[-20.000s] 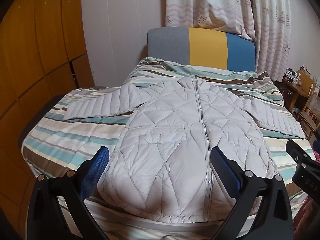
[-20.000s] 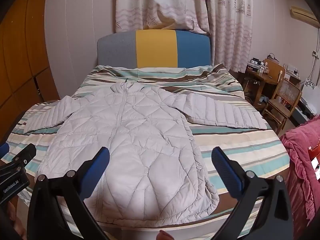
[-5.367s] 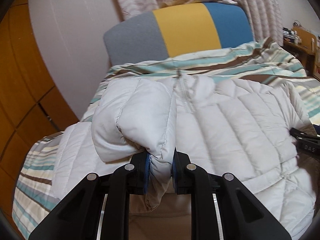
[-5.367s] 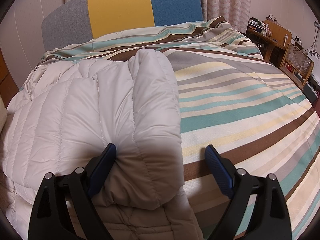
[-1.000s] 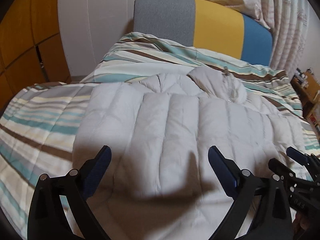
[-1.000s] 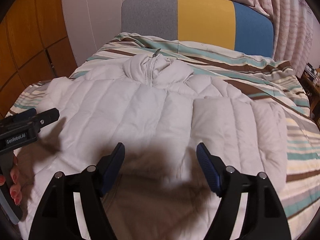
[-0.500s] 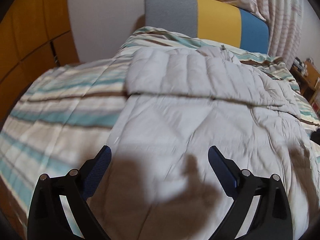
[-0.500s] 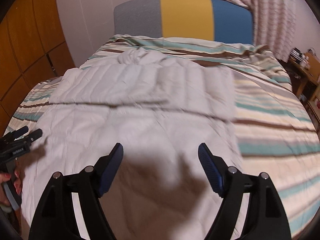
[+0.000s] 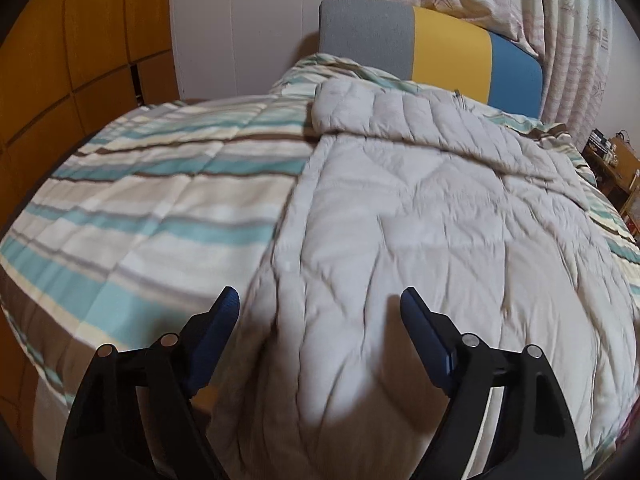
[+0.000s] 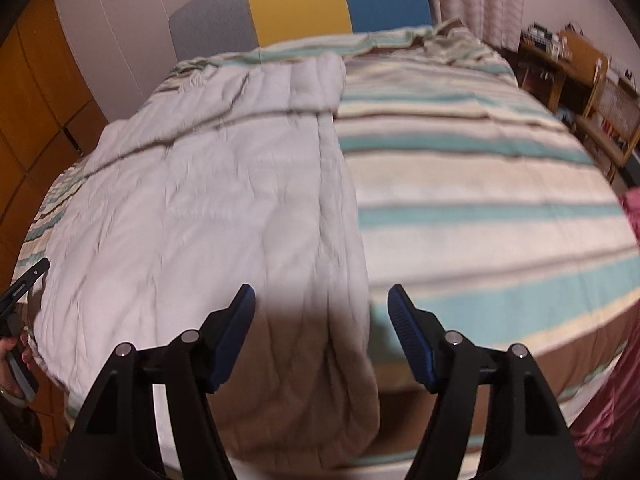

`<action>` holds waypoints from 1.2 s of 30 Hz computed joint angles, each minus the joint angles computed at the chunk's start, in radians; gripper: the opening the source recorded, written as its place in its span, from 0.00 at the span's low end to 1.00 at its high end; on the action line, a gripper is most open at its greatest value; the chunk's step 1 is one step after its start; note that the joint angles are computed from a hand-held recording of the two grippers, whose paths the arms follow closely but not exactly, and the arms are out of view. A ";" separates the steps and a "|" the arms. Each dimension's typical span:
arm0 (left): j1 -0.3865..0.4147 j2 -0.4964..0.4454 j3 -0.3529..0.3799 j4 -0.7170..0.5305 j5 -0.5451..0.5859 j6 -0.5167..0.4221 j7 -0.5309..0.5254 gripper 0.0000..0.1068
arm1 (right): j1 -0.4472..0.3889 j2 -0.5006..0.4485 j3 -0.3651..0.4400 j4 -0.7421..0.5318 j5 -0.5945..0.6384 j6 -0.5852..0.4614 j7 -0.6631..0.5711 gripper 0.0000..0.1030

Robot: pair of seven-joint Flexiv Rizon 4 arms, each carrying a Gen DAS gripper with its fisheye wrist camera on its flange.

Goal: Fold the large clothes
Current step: 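Grasp the jacket side edge with both grippers and fold it over lengthwise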

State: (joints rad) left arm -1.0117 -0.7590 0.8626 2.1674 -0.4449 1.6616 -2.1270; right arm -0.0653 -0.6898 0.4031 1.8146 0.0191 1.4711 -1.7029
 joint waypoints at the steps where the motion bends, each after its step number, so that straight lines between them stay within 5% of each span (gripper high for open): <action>1: 0.001 0.006 -0.011 0.011 0.001 0.010 -0.005 0.77 | -0.018 -0.002 0.018 0.003 0.007 -0.014 -0.007 0.64; 9: -0.020 0.028 -0.072 0.073 -0.048 0.079 0.000 0.71 | -0.050 -0.007 0.058 0.029 0.068 -0.040 -0.055 0.59; 11: -0.007 0.034 -0.100 0.077 -0.064 0.091 0.021 0.64 | -0.050 -0.010 0.063 0.031 0.078 -0.035 -0.060 0.52; 16: -0.009 0.051 -0.113 0.061 -0.099 0.080 0.100 0.27 | -0.066 -0.026 0.100 0.021 0.083 -0.014 -0.097 0.28; 19: -0.032 0.056 -0.089 0.057 -0.131 0.097 0.118 0.19 | -0.110 -0.038 0.160 -0.004 0.101 -0.011 -0.126 0.17; 26: 0.048 0.110 -0.145 0.024 -0.182 0.175 0.198 0.17 | -0.196 -0.078 0.302 -0.117 0.179 -0.051 -0.209 0.15; 36: 0.259 0.108 -0.265 -0.125 -0.222 0.206 0.348 0.17 | -0.051 -0.146 0.222 -0.371 0.212 -0.094 -0.226 0.14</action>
State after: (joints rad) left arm -0.7532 -0.6512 0.5979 2.0423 -0.6667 1.8676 -1.7789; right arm -0.1162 -0.8354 0.6255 1.4440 0.2315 1.3772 -1.9292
